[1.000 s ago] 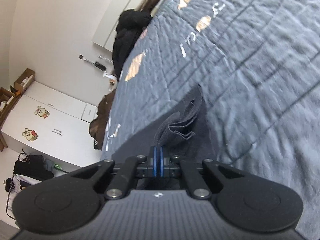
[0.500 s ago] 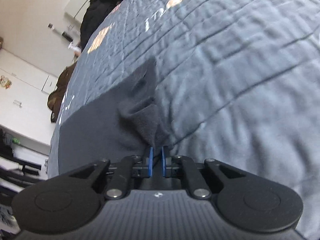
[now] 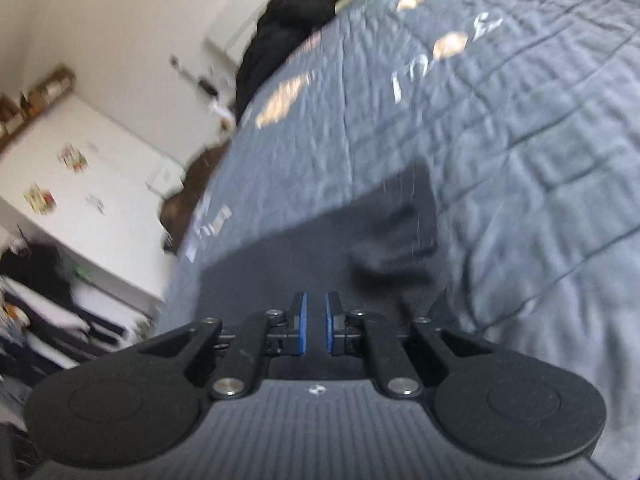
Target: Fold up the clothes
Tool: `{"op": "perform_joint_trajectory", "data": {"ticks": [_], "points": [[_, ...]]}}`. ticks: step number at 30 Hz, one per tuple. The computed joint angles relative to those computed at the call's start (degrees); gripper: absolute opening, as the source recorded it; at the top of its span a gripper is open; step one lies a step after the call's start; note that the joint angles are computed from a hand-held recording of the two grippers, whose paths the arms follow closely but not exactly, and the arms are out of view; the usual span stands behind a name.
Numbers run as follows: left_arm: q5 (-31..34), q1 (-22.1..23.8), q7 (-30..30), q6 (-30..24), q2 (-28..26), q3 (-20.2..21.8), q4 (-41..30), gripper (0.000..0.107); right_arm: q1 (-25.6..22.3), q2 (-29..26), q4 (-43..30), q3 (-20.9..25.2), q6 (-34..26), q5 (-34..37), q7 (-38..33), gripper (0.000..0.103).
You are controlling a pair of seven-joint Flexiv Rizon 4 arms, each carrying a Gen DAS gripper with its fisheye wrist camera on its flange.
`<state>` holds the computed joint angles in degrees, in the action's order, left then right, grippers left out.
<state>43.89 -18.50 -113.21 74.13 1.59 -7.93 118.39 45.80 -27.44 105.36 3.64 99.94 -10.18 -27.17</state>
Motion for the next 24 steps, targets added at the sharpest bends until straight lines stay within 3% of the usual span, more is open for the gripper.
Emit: {"op": "perform_joint_trajectory", "data": {"ticks": [3, 5, 8, 11, 14, 16, 20, 22, 24], "points": [[-2.76, -1.14, 6.22, -5.36, -1.87, -0.69, -0.17, 0.032, 1.98, -1.15, -0.93, -2.55, -5.35, -0.88, 1.88, 0.008], [-0.13, -2.36, 7.07, -6.49, -2.34, -0.93, -0.41, 0.031, 1.89, -2.31, -0.60, -3.42, -3.67, -1.14, 2.98, 0.004], [-4.65, -2.81, 10.64, -2.93, -2.25, -0.04, 1.08, 0.031, 4.26, -1.99, 1.06, -7.12, -1.38, -0.47, 4.43, 0.004], [-11.14, -2.66, 16.88, 0.72, -1.81, 0.72, 3.76, 0.033, 10.17, -1.01, 2.91, -14.54, -0.95, 0.21, 5.72, 0.005], [-14.53, -2.59, 20.42, 1.30, -1.72, 0.68, 4.81, 0.033, 10.95, -0.70, 3.60, -15.87, -0.53, 0.92, 6.19, 0.005], [-14.05, -2.68, 20.19, 0.70, -1.64, 0.53, 4.90, 0.033, 13.02, -0.40, 3.82, -19.20, -2.08, 0.55, 6.28, 0.005], [-16.41, -2.64, 21.54, 2.06, -0.96, 0.69, 6.38, 0.033, 5.73, 1.32, 3.75, -11.00, -2.49, 2.19, 7.62, 0.008], [-17.61, -2.31, 21.61, 3.36, -0.55, 0.76, 6.98, 0.033, 6.96, 2.87, 4.91, -13.96, -0.62, -0.03, 7.75, 0.010], [-17.60, -1.94, 20.94, 4.12, -0.44, 0.64, 6.97, 0.035, 4.99, 2.91, 3.43, -13.11, -1.03, -1.16, 5.70, 0.015]]}}
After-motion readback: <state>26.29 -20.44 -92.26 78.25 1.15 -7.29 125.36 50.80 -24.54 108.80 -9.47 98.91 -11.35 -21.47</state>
